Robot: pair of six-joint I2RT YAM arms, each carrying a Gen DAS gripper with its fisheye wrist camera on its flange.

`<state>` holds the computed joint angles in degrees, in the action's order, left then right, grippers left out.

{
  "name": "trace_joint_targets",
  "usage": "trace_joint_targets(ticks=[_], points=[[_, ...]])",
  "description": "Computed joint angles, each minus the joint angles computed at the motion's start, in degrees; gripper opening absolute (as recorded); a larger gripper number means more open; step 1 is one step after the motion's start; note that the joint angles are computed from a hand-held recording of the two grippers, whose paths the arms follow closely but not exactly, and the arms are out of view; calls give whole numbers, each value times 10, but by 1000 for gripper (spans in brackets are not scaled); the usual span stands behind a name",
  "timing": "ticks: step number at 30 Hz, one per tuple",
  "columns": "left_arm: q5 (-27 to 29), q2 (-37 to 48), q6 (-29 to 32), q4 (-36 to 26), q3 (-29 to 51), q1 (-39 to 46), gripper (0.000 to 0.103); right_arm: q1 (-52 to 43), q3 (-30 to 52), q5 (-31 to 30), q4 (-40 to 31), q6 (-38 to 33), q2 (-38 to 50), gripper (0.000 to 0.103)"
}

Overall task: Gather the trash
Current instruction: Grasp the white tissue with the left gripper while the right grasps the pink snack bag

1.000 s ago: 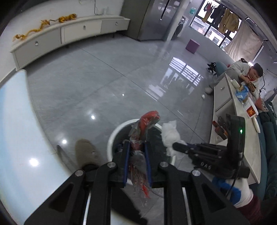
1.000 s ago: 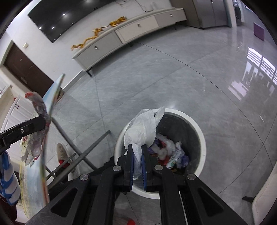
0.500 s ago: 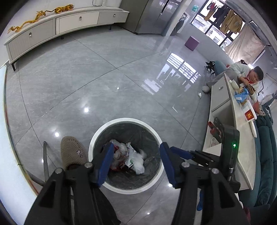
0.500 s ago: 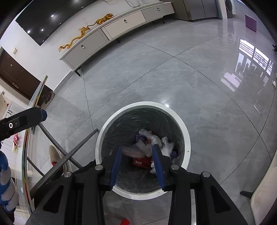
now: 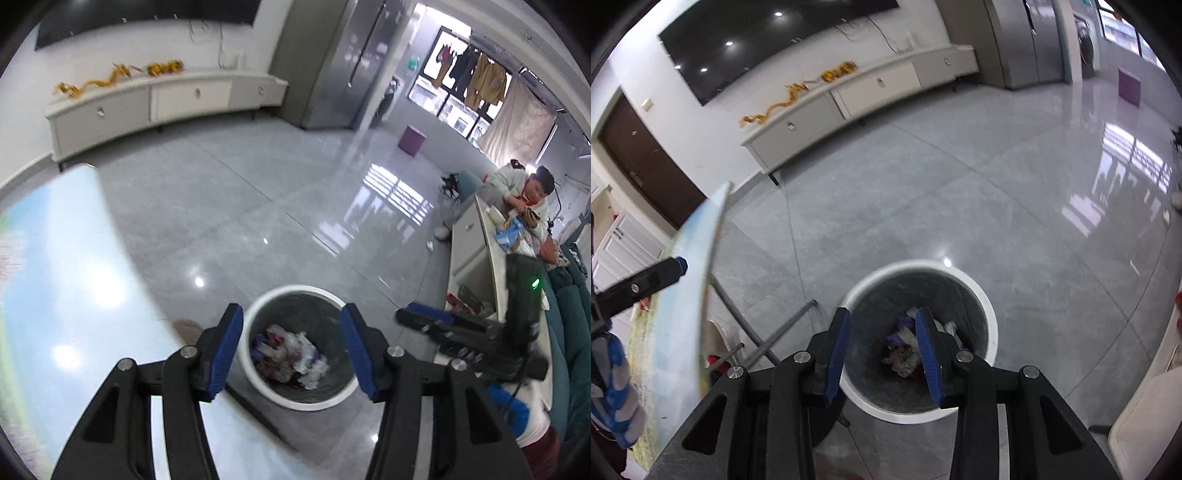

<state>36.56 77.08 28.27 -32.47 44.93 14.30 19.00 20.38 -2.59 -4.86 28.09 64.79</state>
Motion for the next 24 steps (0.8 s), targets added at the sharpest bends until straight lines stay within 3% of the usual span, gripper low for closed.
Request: trace_joint_targets(ticks=[6, 12, 15, 20, 24], points=[[38, -28, 151, -99, 32, 154, 53, 138, 80, 92, -69, 37, -43, 43], [88, 32, 300, -184, 100, 348, 53, 267, 175, 188, -91, 57, 3, 65], [107, 105, 358, -234, 168, 436, 53, 326, 231, 230, -87, 54, 42, 73], [129, 228, 382, -259, 292, 550, 53, 388, 316, 287, -71, 29, 111, 84], [143, 321, 341, -239, 397, 612, 53, 422, 374, 307, -30, 8, 170, 93]])
